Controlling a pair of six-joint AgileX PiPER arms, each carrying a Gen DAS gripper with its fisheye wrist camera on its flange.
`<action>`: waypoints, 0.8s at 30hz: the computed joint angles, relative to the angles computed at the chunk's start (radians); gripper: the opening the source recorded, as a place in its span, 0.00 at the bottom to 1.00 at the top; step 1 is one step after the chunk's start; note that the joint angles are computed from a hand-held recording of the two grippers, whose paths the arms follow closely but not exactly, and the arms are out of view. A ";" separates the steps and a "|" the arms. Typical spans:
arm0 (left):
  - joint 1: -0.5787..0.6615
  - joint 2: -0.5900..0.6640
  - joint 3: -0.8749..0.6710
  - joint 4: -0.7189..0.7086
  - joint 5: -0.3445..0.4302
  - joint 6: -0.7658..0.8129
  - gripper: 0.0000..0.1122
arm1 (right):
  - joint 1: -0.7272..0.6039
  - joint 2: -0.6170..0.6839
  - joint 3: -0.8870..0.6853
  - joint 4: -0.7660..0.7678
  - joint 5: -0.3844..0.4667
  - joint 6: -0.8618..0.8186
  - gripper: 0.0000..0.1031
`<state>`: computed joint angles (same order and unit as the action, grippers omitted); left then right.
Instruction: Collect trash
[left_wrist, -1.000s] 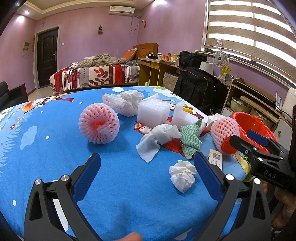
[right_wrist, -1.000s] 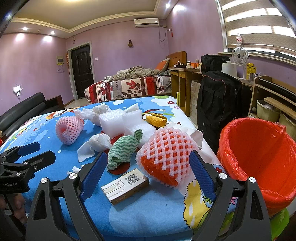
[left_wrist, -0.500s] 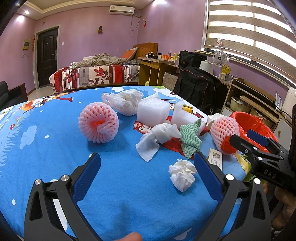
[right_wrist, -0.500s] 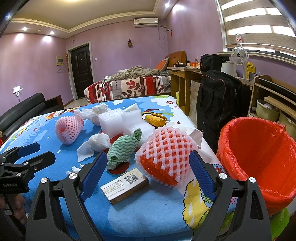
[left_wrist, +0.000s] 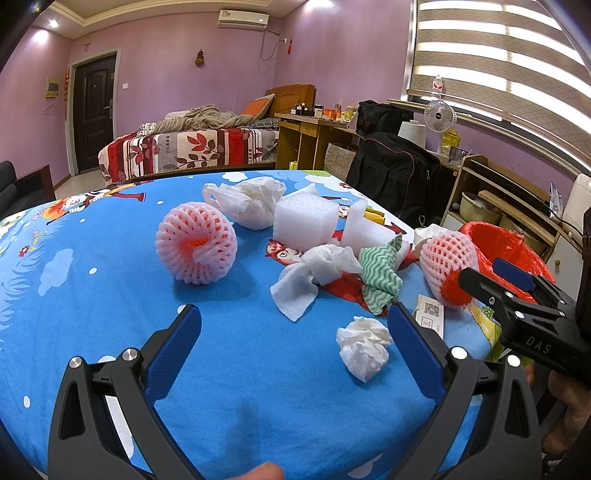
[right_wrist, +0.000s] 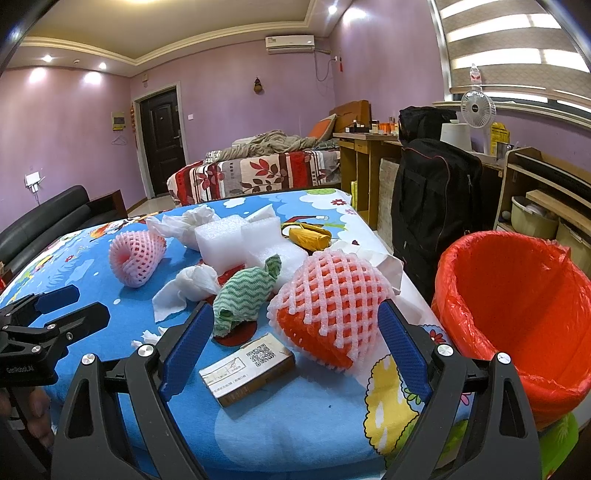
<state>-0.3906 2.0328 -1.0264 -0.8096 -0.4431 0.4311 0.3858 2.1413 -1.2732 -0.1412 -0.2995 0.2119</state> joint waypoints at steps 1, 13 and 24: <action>0.000 0.000 0.000 0.000 0.000 0.000 0.87 | -0.003 0.002 0.001 -0.011 -0.003 0.012 0.82; -0.014 0.010 0.009 -0.002 -0.019 -0.016 0.87 | -0.018 0.025 -0.042 -0.073 0.043 0.092 0.82; 0.013 -0.022 0.017 -0.056 -0.026 0.018 0.87 | -0.011 0.094 -0.173 0.217 0.150 -0.202 0.82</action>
<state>-0.3779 2.0108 -1.0099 -0.8655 -0.4688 0.4494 0.3751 2.2354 -1.4465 0.0758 -0.1498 0.0104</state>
